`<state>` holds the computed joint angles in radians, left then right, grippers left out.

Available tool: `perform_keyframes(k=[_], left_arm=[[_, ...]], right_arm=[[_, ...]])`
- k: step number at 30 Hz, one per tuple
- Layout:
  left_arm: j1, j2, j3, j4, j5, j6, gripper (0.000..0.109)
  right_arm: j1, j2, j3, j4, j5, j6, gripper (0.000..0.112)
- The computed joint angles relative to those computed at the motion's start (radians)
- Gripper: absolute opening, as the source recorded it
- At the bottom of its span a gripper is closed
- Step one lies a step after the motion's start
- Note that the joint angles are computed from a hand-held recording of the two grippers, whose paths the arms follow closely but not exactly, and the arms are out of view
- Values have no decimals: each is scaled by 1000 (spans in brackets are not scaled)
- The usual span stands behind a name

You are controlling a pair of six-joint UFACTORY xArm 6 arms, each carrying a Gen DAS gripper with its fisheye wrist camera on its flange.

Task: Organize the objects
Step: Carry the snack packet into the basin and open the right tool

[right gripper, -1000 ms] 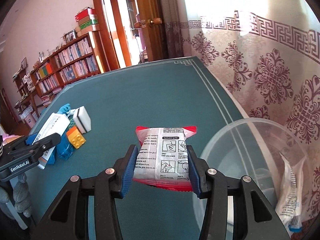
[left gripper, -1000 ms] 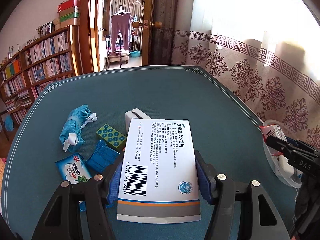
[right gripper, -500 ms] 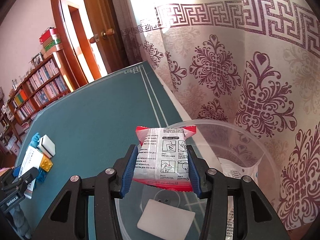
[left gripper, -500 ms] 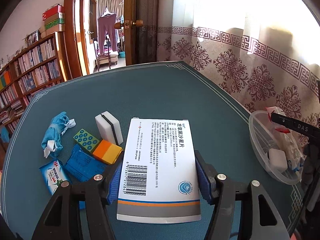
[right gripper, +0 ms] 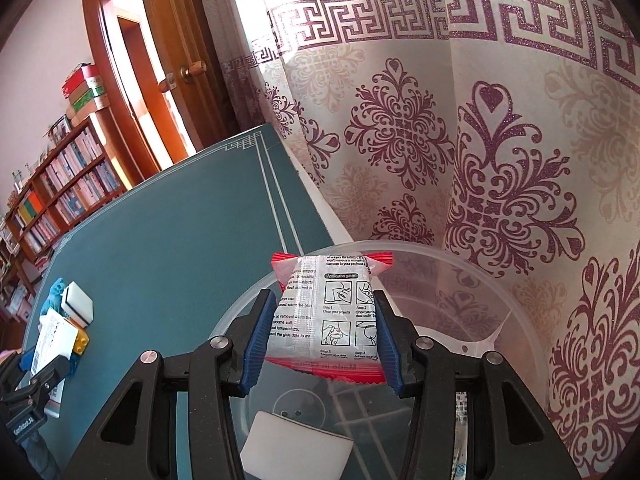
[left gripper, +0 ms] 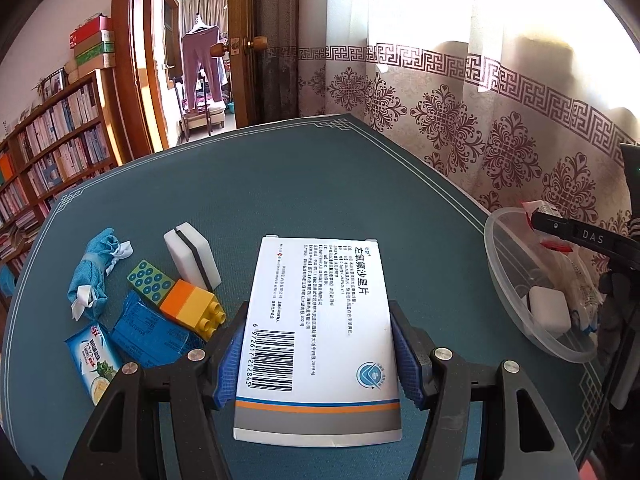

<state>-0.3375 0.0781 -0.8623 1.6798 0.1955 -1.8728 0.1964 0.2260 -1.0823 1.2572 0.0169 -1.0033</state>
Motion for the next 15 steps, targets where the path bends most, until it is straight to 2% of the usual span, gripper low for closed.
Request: perform_keyframes(k=[4,11,15], left_arm=[[-6,8,-7,-14,-1,17,66],[-16,21,-20,-32,-9,42,66],[-32,46,-46,-57,-16,74,66]], right_arm=[[-4,1,-9,60,6,-49,50],[-6,2,-5,32,3,-16,52],[4,-14,4,119,-18,-122,52]])
